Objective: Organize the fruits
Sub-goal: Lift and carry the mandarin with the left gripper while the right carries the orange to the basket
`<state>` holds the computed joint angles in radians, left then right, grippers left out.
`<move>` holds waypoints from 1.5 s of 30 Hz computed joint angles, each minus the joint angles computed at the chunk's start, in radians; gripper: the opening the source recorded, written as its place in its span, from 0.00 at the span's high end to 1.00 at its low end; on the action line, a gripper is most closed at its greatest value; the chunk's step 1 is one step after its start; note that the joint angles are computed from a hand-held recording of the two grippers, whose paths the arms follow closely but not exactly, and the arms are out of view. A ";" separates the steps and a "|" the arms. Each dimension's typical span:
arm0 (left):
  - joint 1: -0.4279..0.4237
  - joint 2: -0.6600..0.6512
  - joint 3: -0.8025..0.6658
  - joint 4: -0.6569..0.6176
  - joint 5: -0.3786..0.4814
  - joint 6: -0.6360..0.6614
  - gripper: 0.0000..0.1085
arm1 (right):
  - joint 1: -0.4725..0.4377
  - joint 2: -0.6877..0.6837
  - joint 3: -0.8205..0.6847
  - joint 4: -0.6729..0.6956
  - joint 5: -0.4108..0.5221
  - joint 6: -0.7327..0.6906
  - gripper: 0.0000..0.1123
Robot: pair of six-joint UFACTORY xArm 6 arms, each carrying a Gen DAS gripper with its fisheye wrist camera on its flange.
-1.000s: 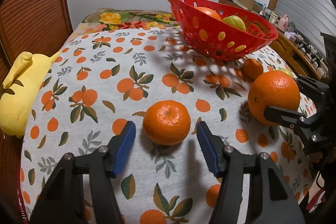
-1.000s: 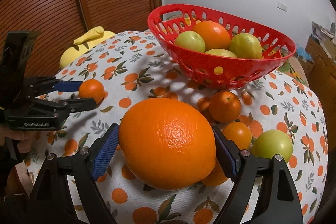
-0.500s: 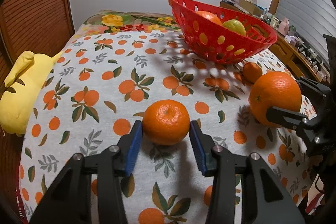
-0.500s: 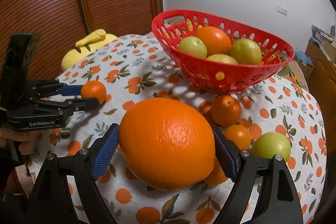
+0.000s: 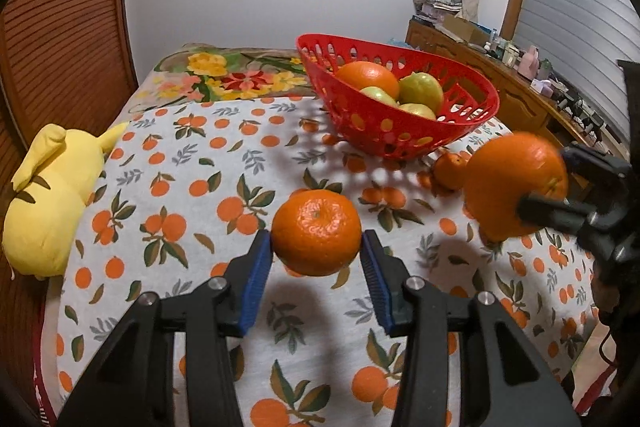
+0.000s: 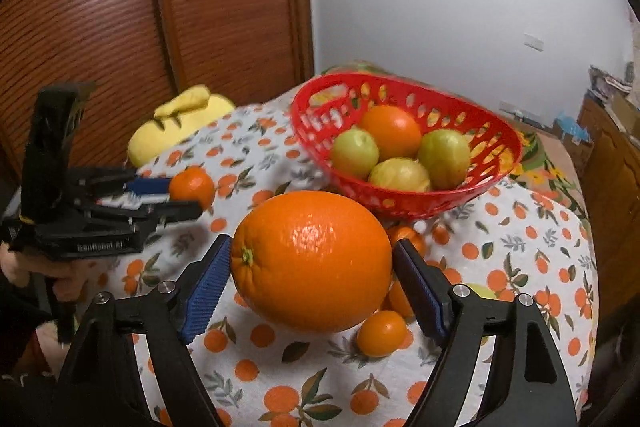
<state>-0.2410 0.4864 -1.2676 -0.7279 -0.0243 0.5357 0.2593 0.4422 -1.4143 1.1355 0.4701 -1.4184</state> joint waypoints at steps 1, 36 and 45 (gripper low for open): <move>0.000 0.000 0.000 0.011 0.001 -0.008 0.59 | -0.004 0.006 -0.004 -0.011 0.027 0.001 0.27; -0.015 0.009 -0.162 -0.136 0.056 0.149 0.59 | -0.094 0.132 -0.302 0.080 0.165 0.012 0.30; 0.002 0.075 -0.285 0.019 0.106 0.021 0.59 | -0.100 0.311 -0.561 -0.079 0.188 0.174 0.30</move>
<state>-0.2388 0.5617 -1.5524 -0.7090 0.0815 0.5568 0.1589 0.7527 -1.9753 1.0569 0.6580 -1.2441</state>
